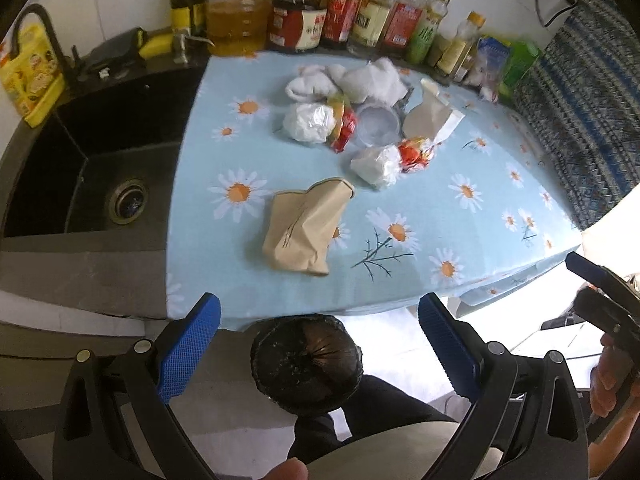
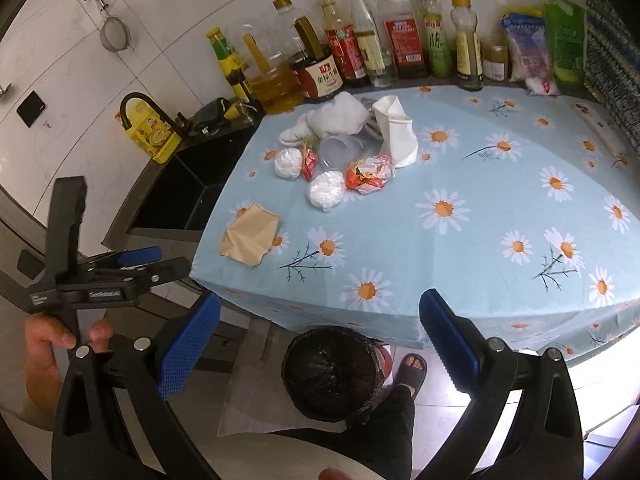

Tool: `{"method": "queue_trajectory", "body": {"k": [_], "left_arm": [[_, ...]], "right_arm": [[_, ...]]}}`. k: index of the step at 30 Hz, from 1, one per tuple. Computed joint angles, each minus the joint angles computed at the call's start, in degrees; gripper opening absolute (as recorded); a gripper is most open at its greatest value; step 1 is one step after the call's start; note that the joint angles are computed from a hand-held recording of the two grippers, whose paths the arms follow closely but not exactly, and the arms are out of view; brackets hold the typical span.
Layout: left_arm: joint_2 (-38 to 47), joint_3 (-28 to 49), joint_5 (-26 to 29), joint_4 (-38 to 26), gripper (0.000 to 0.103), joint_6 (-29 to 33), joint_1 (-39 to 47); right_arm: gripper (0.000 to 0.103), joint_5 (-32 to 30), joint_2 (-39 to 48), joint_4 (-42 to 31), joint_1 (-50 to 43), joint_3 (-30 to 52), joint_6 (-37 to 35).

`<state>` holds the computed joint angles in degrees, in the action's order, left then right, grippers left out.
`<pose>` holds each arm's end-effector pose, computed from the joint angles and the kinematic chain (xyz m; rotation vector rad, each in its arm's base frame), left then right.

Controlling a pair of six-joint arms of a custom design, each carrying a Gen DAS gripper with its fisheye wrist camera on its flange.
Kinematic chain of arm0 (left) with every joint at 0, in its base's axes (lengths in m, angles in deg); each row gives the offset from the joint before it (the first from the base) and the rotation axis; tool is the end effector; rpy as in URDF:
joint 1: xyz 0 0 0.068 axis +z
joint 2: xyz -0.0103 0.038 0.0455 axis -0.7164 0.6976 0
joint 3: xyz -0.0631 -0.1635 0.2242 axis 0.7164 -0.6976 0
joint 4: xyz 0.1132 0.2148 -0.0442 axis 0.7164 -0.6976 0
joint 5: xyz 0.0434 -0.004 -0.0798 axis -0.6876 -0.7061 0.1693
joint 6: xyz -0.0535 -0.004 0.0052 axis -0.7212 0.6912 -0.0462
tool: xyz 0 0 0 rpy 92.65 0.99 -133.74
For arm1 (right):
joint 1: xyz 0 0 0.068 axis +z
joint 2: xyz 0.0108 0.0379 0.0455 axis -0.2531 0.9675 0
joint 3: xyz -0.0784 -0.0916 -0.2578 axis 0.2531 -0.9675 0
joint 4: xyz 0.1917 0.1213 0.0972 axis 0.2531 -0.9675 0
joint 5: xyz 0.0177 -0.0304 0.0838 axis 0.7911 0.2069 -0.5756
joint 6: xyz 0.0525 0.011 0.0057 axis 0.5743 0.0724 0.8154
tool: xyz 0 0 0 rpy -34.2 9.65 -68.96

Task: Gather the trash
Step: 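Reach the left tool to the tan paper cup and close on it, then grasp the clear plastic bag with the right tool while the left tool holds the tan cup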

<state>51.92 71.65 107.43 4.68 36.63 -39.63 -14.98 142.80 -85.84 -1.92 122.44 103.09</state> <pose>0.3577 0.0260 0.3117 0.5387 2.7249 -0.3750 0.2400 0.0612 0.3096 0.1605 2.5085 0.4990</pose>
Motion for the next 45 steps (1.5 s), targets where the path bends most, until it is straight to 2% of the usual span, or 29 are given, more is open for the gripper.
{"method": "queue_trajectory", "body": {"k": [4,12,14,18,20,24,29,36,41,45], "left_arm": [[5.3,2.9,-3.3,1.3,0.096,-2.3,-3.2],[14.7,9.3,-4.1,0.6,0.094,-4.3,-3.9],[17.0,11.1,-4.5,-0.6,0.079,-4.3,-3.8],[18.9,13.0,-4.6,-1.8,0.077,-3.7,-3.7],[19.8,14.6,-4.5,-2.8,0.069,-3.8,-3.8],[22.4,17.2,-4.6,-4.6,0.066,-3.8,-3.8],[22.7,17.3,-4.7,-4.6,0.047,-3.7,-4.1],[22.1,16.5,-5.1,-3.0,0.046,-4.1,-4.2],[20.3,14.4,-4.4,-1.6,0.046,-4.9,-3.4],[18.2,12.8,-3.2,-1.3,0.046,-5.2,-1.1]], "right_arm": [[0.099,-5.1,3.3,1.9,-4.6,-0.7,-2.8],[0.099,-12.1,10.6,4.3,-9.6,0.5,-6.5],[0.098,-13.3,12.9,4.4,-10.2,1.7,-7.3],[0.097,-15.4,16.7,4.4,-11.0,4.3,-9.0],[0.097,-16.0,17.9,4.3,-11.0,5.5,-9.5],[0.096,-16.5,20.8,3.5,-10.8,8.5,-11.0],[0.096,-16.7,23.4,2.9,-10.4,11.2,-12.3],[0.095,-16.9,27.0,2.8,-9.7,13.9,-13.0],[0.094,-16.8,31.0,2.0,-8.5,18.8,-14.3],[0.087,-16.9,34.9,1.1,-7.0,24.4,-16.3]]}}
